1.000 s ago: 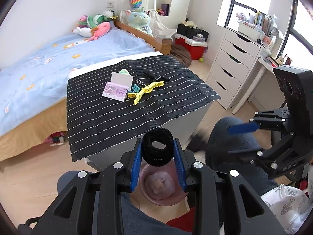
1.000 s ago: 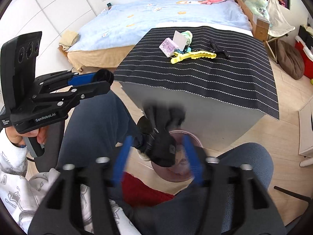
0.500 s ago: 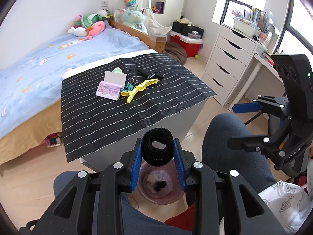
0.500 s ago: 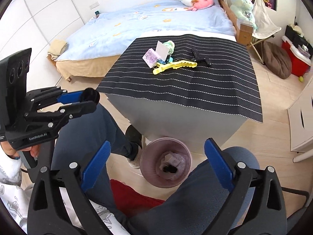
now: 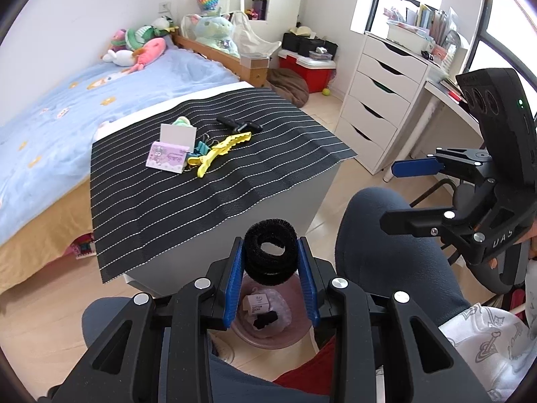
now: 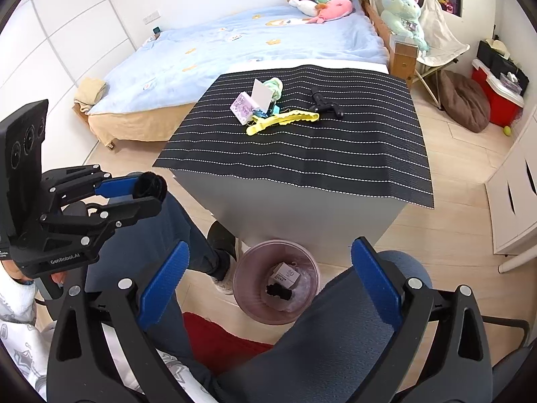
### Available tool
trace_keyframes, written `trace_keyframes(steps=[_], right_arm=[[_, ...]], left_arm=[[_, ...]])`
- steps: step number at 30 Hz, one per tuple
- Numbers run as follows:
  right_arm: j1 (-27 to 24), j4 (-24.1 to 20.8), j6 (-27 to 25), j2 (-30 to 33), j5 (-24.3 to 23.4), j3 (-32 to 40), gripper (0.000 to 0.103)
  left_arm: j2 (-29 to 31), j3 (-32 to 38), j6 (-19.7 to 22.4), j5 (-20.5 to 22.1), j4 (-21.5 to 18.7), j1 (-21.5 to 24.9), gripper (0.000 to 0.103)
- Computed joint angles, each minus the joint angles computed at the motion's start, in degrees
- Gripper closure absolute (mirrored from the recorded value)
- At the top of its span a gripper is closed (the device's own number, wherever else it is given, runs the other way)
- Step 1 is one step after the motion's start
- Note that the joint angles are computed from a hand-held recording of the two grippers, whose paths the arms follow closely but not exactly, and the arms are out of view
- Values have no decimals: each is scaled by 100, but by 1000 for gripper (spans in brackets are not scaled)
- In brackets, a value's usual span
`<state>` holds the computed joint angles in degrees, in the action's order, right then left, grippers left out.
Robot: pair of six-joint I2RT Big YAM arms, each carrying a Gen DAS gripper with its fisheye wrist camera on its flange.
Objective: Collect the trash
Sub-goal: 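Open the left tool over the pink bin to drop the black sock ball, then move the right tool back over the table toward the black hanger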
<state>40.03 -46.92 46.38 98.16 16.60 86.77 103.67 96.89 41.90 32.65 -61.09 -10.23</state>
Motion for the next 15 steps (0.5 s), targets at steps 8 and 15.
trace_keyframes(steps=[8, 15], right_arm=[[-17, 63, 70, -97, 17, -125, 7], [-27, 94, 96, -128, -2, -171, 7]], left_arm=[[-30, -25, 177, 31, -123, -59, 69], [-18, -49, -63, 101, -20, -54, 14]])
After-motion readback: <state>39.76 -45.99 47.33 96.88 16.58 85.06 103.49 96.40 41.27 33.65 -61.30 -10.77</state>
